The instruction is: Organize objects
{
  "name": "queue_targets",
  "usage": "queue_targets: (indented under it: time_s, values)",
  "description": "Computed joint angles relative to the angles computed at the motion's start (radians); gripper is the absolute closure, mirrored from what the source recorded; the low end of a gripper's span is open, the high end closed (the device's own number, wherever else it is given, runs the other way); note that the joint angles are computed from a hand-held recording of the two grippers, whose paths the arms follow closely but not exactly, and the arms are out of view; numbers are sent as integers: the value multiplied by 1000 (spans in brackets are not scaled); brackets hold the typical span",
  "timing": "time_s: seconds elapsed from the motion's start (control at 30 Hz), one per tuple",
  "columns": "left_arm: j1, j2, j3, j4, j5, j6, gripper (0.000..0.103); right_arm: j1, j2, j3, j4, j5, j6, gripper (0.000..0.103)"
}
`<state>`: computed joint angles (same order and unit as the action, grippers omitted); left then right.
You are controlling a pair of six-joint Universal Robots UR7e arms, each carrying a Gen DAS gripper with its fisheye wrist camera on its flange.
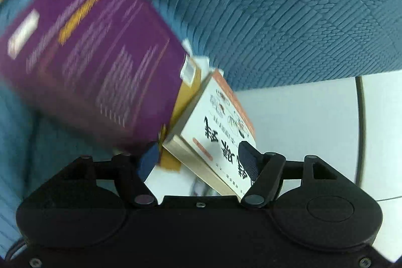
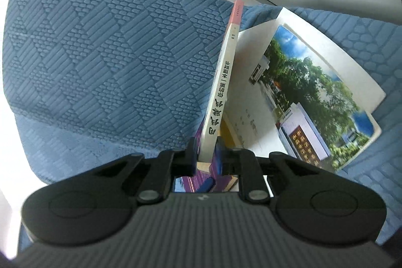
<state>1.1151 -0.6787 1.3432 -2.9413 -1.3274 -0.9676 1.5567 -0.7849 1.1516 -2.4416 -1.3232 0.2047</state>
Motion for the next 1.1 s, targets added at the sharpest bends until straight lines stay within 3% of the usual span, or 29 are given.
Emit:
queue_targets:
  time_s: [0.2,0.33,0.43,0.53,0.8,0.93,1.1]
  values:
    - [-21,-8,82,-88,-20,-96,36,-1,-51,39,60,3,-16,86]
    - [-38,-2,115,-148,3,-162,36,-6,-84,58,103,12,-19,86]
    - [-42,9,136,-227,-2,-200,40,-12,-99,59,136,20,-34,86]
    - [-55,4,163,-251,24,-233,52,-21,-120,65,165,20,-31,86]
    - [-88,-7,182,-216,63,-246,68,-52,-156,80,201,44,-19,86]
    - [-112,-15,174,-187,101,-225,83,-65,-169,92,193,44,-12,86]
    - [-147,-15,127,-86,146,-160,87,-69,-183,106,163,4,-40,84]
